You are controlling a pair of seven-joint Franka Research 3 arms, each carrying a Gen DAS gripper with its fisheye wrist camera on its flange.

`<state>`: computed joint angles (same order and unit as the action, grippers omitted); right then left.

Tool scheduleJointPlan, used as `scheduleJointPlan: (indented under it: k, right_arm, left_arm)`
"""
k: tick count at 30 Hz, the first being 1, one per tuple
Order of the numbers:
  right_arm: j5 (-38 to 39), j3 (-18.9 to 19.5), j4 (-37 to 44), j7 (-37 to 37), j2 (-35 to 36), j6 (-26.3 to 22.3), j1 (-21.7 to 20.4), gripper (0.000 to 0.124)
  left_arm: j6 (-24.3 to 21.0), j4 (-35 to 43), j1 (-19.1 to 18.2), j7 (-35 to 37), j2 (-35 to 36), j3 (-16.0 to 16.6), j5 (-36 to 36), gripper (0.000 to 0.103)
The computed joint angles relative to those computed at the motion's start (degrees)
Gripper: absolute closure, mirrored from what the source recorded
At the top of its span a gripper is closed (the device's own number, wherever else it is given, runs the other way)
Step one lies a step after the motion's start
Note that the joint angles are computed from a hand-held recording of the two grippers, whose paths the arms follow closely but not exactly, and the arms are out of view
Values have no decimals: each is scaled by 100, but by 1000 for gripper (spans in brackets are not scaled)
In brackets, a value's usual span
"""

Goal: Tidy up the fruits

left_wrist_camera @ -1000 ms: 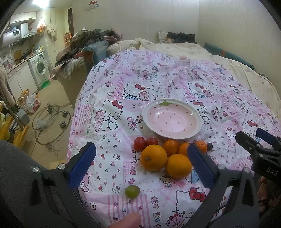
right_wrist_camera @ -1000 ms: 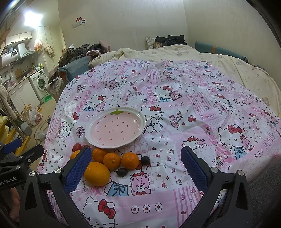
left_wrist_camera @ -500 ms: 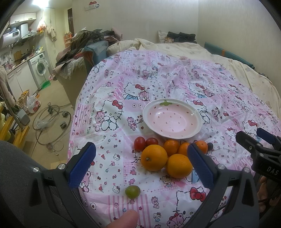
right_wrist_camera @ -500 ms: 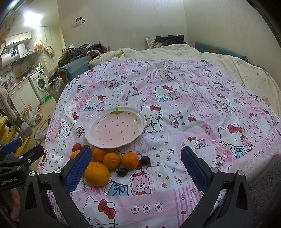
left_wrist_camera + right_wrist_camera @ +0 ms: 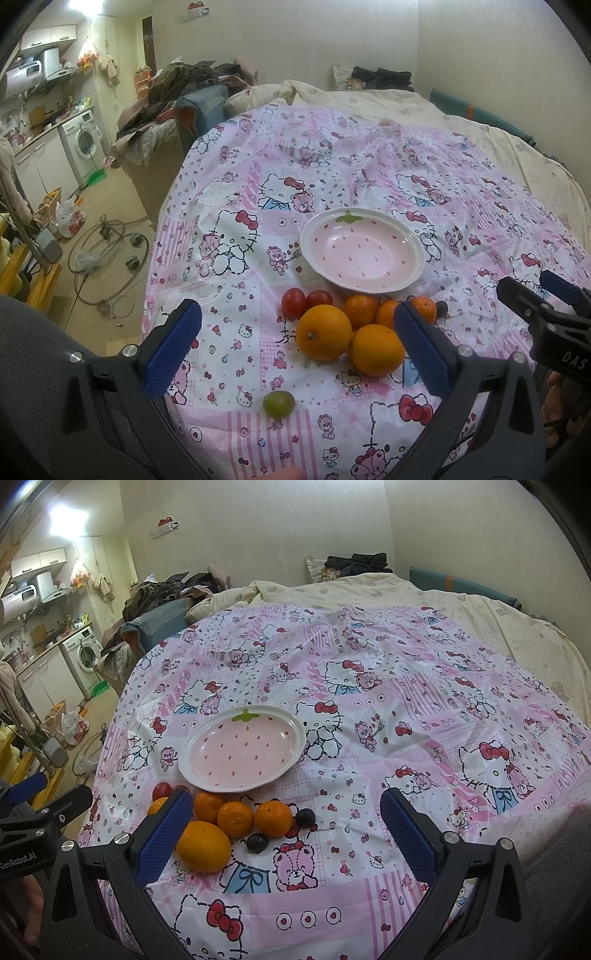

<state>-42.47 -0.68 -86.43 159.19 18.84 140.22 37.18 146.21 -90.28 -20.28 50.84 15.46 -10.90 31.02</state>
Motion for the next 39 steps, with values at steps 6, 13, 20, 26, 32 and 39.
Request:
scheduleJointPlan:
  k: [6,13,20,26,32,39]
  right_arm:
    - [27,9,1,-25,-19,0,-11,21]
    - [83,9,54,-83,1,-18,-19,21]
    - [2526,662,286,-1645,313,232,-785,21]
    - [5172,1386,1660,-3003,1534,-565,-1357,35]
    - [5470,1070,3606,-3209,2855,-1561,-961,41]
    - [5860,810,4646,-3190,3571,-2182,-843,44]
  left_arm:
    - [-15,5,-2,-2,-3,5,17,0]
    - [-28,2,2,7,-7,3,11,0]
    - [-649,299,4,-134,164,58,-66,0]
    - [-1069,528,42,-24,305,23,-297,0]
    - [-1461,799,54,99,463,13,-533,0]
    - [-1743,1028,48,257,613,-12,-749,0]
